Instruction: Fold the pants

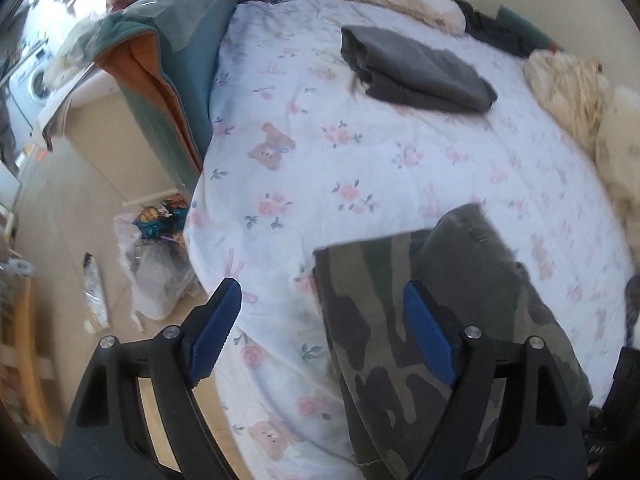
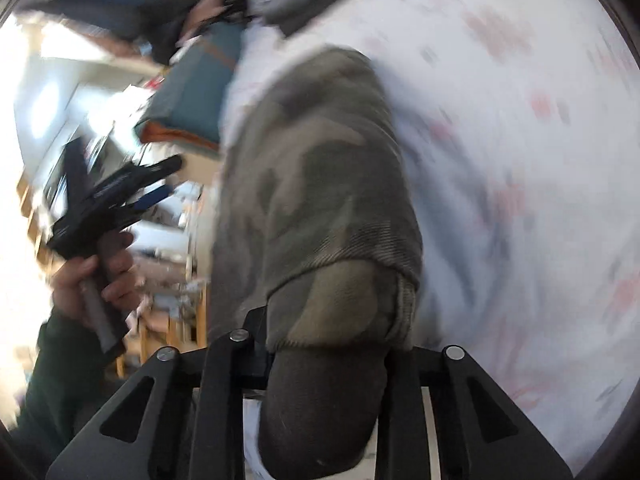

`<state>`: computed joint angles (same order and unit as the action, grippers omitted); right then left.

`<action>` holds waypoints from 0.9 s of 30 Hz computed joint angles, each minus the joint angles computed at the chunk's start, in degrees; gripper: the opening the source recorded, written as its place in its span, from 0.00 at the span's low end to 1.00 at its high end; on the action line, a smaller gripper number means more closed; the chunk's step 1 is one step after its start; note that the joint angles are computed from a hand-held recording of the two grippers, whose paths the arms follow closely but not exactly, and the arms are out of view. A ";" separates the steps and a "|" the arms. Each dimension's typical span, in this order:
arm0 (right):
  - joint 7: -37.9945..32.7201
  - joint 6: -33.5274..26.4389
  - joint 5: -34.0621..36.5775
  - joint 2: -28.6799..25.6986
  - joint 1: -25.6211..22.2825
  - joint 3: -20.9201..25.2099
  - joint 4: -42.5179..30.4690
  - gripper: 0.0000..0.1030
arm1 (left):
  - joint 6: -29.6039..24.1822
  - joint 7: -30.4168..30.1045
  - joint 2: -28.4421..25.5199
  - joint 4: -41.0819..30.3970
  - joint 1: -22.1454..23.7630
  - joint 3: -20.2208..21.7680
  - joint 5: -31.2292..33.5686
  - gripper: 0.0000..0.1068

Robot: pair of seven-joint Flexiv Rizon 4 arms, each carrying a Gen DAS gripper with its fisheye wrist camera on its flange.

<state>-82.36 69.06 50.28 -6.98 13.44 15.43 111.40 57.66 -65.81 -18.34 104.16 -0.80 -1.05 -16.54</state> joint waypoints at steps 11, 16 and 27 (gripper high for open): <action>-4.13 -8.79 -8.42 2.77 -8.95 -9.43 -1.95 0.22 | -0.79 -0.09 -1.41 -1.10 -0.03 -0.91 -1.94 0.77; -3.15 -10.43 -2.23 -0.14 -13.17 -9.55 -1.06 0.27 | -8.28 4.52 -2.39 -1.84 0.51 -3.80 -6.23 0.77; 3.78 -6.21 10.03 3.48 -12.80 -8.29 5.66 0.86 | -21.18 10.25 -7.66 -4.38 -2.76 -5.21 -7.25 0.77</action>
